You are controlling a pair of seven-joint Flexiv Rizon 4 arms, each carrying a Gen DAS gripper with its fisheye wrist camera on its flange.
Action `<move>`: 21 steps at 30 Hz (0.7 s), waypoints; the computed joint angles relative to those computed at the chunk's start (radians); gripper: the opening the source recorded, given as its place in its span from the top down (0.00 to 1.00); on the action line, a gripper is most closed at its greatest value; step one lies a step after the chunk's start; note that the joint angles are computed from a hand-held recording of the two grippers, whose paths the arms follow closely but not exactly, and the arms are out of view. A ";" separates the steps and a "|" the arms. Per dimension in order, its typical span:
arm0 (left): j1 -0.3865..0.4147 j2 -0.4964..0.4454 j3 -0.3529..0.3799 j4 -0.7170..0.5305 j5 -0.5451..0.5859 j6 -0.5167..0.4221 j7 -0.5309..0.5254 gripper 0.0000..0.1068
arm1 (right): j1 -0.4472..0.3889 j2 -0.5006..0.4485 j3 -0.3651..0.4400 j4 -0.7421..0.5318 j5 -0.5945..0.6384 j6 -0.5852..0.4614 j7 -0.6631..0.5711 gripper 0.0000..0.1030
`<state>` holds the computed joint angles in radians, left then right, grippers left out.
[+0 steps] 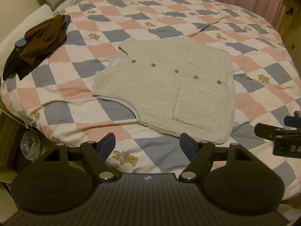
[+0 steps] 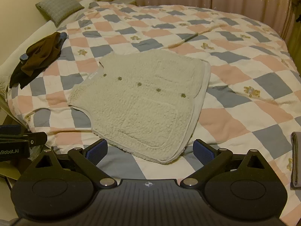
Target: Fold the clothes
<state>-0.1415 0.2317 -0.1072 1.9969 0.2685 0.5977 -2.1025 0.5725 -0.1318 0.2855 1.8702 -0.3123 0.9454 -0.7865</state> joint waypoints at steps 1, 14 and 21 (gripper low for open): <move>0.002 -0.003 0.006 0.006 -0.007 0.006 0.004 0.32 | -0.001 -0.001 0.000 0.001 0.005 -0.002 0.002 0.03; 0.069 -0.099 0.110 0.148 -0.178 0.220 0.098 0.32 | -0.010 -0.078 -0.014 -0.038 0.065 -0.120 0.059 0.03; 0.149 -0.260 0.161 0.125 -0.242 0.277 0.209 0.35 | 0.024 -0.247 -0.027 -0.221 0.104 -0.269 0.031 0.03</move>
